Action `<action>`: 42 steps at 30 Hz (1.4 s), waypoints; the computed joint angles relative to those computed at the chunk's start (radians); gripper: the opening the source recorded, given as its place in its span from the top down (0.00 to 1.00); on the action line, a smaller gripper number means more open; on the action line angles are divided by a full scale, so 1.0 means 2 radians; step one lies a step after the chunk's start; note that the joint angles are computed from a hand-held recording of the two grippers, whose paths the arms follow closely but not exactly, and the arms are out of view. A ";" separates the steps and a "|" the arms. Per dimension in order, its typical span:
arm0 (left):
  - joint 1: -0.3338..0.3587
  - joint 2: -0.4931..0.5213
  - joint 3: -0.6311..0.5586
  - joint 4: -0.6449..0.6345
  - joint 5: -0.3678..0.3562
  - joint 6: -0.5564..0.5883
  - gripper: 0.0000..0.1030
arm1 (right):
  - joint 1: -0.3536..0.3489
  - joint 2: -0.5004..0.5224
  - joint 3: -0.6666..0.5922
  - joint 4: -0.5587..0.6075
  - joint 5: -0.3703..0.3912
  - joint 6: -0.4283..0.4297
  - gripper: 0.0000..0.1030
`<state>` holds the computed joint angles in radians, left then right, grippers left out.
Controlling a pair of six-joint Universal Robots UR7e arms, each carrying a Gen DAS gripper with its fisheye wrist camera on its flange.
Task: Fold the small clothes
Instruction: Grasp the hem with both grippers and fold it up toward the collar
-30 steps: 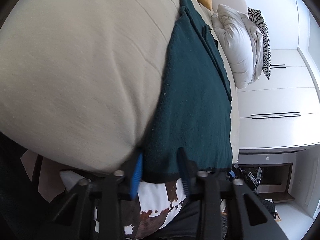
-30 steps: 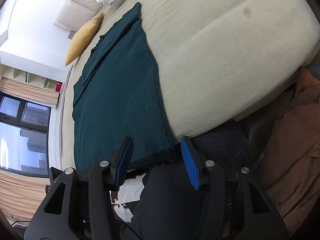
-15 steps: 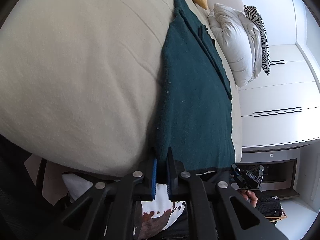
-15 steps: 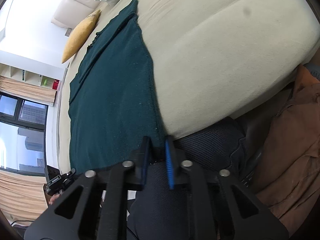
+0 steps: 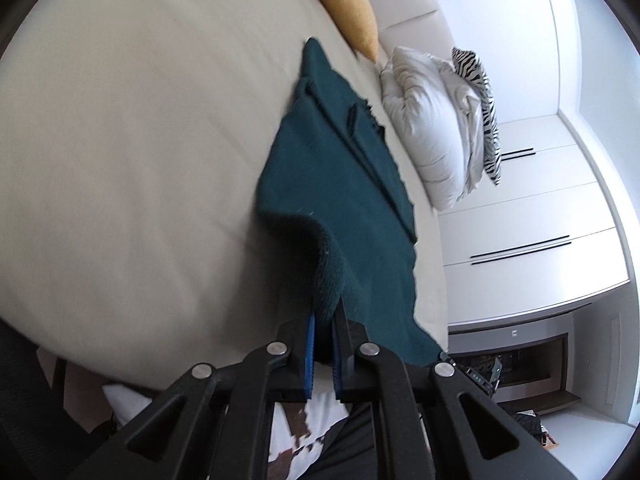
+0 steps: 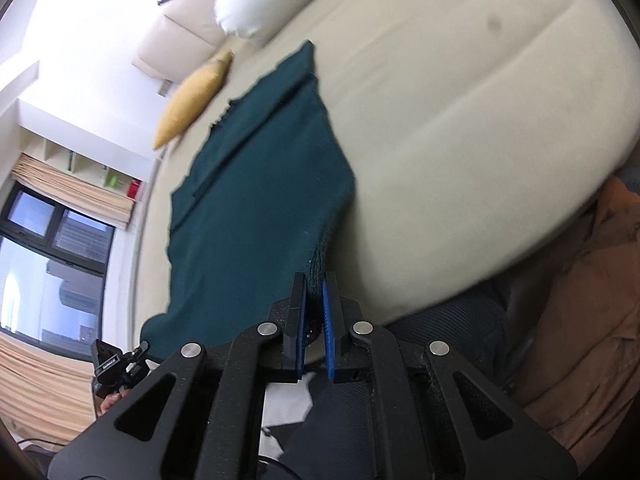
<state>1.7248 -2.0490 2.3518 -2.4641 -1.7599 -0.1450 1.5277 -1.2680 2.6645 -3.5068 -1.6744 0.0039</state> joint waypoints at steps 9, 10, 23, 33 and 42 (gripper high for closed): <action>-0.031 0.047 -0.045 -0.062 -0.009 -0.031 0.94 | 0.027 0.036 -0.062 -0.043 0.074 0.035 0.94; -0.032 0.052 -0.049 -0.066 -0.011 -0.034 0.94 | 0.034 0.043 -0.075 -0.043 0.074 0.038 0.94; -0.064 0.163 -0.141 -0.120 0.019 -0.057 0.95 | 0.070 0.145 -0.254 -0.033 0.053 0.079 0.94; -0.080 0.284 -0.259 -0.119 0.067 -0.047 0.95 | 0.073 0.251 -0.448 0.052 -0.004 0.051 0.94; -0.069 0.373 -0.347 -0.115 0.106 -0.041 0.95 | 0.067 0.340 -0.600 0.123 -0.044 0.027 0.94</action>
